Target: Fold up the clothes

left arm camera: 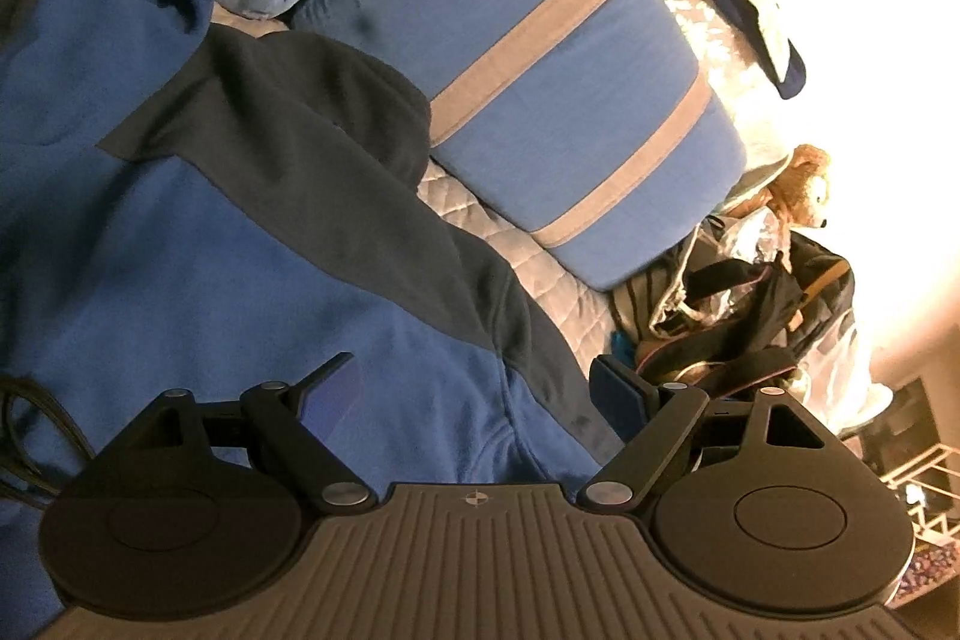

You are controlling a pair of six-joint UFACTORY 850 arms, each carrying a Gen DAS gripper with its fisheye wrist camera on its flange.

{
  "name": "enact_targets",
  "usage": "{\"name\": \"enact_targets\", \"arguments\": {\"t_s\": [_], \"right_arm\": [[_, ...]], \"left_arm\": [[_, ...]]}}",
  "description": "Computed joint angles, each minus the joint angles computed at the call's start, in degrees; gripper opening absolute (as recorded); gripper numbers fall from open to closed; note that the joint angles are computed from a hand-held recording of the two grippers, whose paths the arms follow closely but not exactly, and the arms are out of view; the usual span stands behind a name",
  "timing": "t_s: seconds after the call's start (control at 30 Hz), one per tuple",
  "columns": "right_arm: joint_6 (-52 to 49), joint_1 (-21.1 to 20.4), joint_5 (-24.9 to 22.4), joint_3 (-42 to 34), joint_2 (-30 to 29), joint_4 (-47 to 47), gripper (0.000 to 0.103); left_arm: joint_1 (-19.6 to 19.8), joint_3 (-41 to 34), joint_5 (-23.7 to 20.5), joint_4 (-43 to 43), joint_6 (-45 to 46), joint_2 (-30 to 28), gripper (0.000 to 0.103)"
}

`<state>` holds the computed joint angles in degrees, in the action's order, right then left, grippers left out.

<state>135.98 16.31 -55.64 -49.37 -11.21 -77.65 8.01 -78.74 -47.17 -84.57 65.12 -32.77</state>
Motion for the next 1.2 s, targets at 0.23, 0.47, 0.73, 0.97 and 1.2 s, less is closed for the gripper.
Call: {"name": "enact_targets", "arguments": {"t_s": [0.23,0.47,0.73,0.97,1.2], "right_arm": [[-7.31,1.55,-2.38,-1.37,-0.85,3.12,0.048],[-6.21,7.16,-8.60,-4.80,-1.73,4.80,0.097],[-12.40,11.99,2.84,-10.35,-3.79,-7.41,0.100],[-16.46,12.11,13.07,-23.83,-12.08,-11.06,0.100],[-29.14,13.10,18.26,-45.40,-23.67,-4.50,0.100]], "left_arm": [[-0.22,0.45,1.60,-0.65,-0.04,0.39,0.084],[-0.13,2.15,1.22,-3.23,2.94,1.49,0.084],[-2.67,2.53,15.47,-1.26,7.59,5.34,0.084],[-2.59,-4.11,20.32,18.59,-10.40,4.80,0.084],[-1.37,-9.46,23.34,27.03,-8.45,4.29,0.084]]}}
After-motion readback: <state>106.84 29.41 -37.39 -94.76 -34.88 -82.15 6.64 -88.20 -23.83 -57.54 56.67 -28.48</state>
